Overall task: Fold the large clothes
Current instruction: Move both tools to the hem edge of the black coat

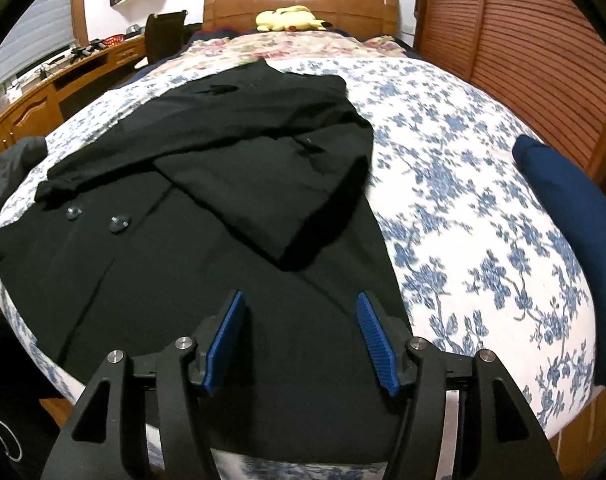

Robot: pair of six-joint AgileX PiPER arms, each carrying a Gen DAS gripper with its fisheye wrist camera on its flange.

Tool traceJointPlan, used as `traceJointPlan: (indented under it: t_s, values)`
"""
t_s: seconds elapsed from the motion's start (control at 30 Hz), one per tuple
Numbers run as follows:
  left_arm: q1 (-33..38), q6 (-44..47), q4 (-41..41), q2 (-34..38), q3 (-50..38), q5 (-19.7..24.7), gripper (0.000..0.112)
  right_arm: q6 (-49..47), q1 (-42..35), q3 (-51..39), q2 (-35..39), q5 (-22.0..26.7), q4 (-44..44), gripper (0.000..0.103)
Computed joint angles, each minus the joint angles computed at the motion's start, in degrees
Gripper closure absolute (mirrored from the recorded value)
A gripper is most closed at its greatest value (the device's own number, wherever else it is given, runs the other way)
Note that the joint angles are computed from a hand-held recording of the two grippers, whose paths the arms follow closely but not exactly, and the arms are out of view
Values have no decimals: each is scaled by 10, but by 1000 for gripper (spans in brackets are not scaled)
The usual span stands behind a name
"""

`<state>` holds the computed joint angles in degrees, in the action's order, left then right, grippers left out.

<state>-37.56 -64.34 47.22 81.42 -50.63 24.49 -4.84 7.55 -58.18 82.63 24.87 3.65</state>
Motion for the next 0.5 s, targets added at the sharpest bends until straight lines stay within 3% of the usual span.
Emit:
traceJointPlan:
  t_s: [0.27,0.5]
  values:
    - [31,15,-29,0,25,-19,36,-41,-9,23,-3,-28,32,40]
    - [42,3,-32,-20,56,-36,55,-115,-31,28,-1,-33,101,40]
